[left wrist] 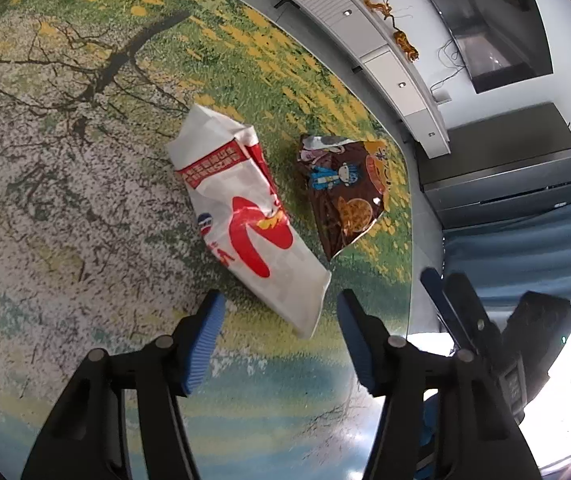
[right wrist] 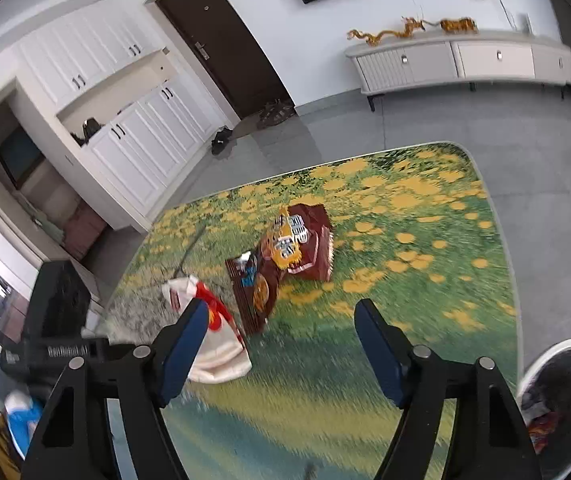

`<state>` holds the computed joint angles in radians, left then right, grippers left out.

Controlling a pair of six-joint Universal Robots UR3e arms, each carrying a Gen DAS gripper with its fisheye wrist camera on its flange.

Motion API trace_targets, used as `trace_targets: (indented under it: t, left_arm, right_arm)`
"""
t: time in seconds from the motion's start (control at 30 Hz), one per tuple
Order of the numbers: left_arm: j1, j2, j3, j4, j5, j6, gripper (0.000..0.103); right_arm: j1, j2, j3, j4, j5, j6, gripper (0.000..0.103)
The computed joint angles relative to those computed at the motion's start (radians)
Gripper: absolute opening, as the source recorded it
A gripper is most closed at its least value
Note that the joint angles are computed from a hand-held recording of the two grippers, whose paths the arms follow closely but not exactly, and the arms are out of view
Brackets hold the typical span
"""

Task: Collect trash
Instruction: 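Grasp the white-red paper bag with the left tool while the right tool grasps the brown snack bag, then lift and carry the paper bag and brown snack bag over the bin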

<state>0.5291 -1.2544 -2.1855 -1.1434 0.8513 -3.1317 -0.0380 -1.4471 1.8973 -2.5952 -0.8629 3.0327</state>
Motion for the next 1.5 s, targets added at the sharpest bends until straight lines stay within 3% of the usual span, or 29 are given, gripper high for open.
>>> trace_targets:
  t: [0.23, 0.43, 0.63, 0.73, 0.93, 1.2, 1.37, 1.5]
  left_arm:
    - [-0.036, -0.077, 0.026, 0.092, 0.010, -0.067, 0.049]
    - [-0.037, -0.139, 0.052, 0.136, 0.016, -0.104, 0.034]
    - [0.013, -0.173, 0.041, 0.152, -0.017, -0.094, 0.019]
    - [0.037, -0.170, 0.027, 0.158, -0.026, -0.081, 0.018]
    - [0.100, -0.096, -0.027, 0.107, -0.063, -0.007, 0.012]
    - [0.194, 0.079, -0.095, -0.069, -0.092, 0.132, 0.010]
    - [0.306, 0.243, -0.112, -0.330, -0.108, 0.300, 0.010]
    - [0.433, 0.383, -0.081, -0.626, -0.119, 0.478, 0.010]
  right_arm:
    - [0.023, 0.177, -0.151, 0.006, 0.060, 0.101, 0.063]
    - [0.035, 0.284, -0.233, 0.026, 0.109, 0.159, 0.057]
    - [0.031, 0.337, -0.263, 0.007, 0.154, 0.202, 0.039]
    - [0.025, 0.352, -0.258, -0.015, 0.171, 0.214, 0.020]
    - [-0.020, 0.305, -0.166, -0.052, 0.210, 0.185, 0.014]
    - [-0.103, 0.129, 0.022, -0.038, 0.240, 0.095, 0.013]
    - [-0.166, -0.031, 0.134, 0.040, 0.251, 0.008, 0.013]
    - [-0.241, -0.210, 0.223, 0.183, 0.276, -0.098, 0.013]
